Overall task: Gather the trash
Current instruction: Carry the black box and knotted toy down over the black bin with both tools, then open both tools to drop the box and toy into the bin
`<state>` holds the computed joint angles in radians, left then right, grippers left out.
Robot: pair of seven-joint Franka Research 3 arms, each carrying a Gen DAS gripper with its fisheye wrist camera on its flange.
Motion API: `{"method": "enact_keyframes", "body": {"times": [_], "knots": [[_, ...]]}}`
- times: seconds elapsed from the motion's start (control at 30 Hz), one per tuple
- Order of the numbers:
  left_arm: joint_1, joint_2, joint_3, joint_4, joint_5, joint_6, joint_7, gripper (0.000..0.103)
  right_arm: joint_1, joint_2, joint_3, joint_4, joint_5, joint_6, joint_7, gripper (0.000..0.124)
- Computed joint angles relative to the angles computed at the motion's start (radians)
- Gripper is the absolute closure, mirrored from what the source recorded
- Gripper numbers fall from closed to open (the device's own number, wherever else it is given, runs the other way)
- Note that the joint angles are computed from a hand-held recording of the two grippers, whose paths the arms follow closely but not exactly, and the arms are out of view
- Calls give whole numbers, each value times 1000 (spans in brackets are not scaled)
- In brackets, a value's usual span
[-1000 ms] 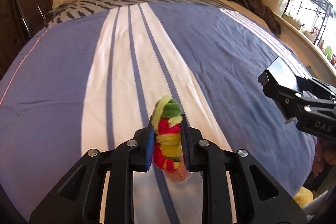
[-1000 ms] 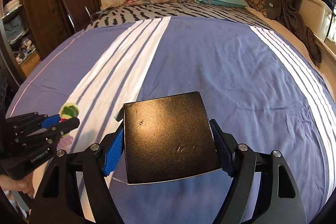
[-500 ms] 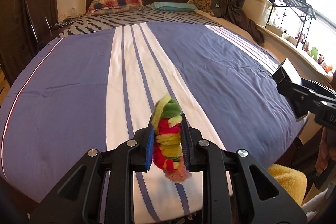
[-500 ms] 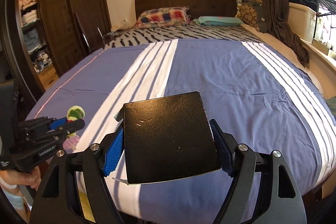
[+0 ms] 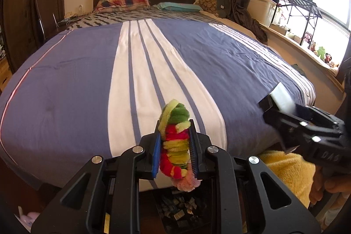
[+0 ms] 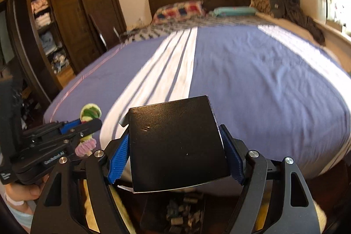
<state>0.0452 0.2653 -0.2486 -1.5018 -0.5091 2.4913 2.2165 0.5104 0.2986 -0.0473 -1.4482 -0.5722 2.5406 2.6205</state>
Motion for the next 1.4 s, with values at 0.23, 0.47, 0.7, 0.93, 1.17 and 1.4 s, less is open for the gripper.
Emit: {"method": "enact_keyframes", "body": {"times": [0.23,0.47,0.7,0.93,1.17,1.4], "knots": [[-2,-89,16,-203,-50,-12,74,82,1,-9,32,-93,77,-31,-55,48],[-21,-72,40,-252,-16,-42,67,82,-8,-10,52,-154,152,-46,-98,48],[-26,-26,42,-270,52,-82,26,82,-21,23,63,-173,262,-42,-151,48],[-11,53,34,-229,115,-148,-25,82,-32,63,73,-181,387,-48,-212,48],[4,139,16,-149,153,-250,-54,82,-43,115,81,-161,499,-84,-272,48],[-1,225,12,-54,217,-326,-104,81,-55,175,88,-100,588,-116,-329,47]]}}
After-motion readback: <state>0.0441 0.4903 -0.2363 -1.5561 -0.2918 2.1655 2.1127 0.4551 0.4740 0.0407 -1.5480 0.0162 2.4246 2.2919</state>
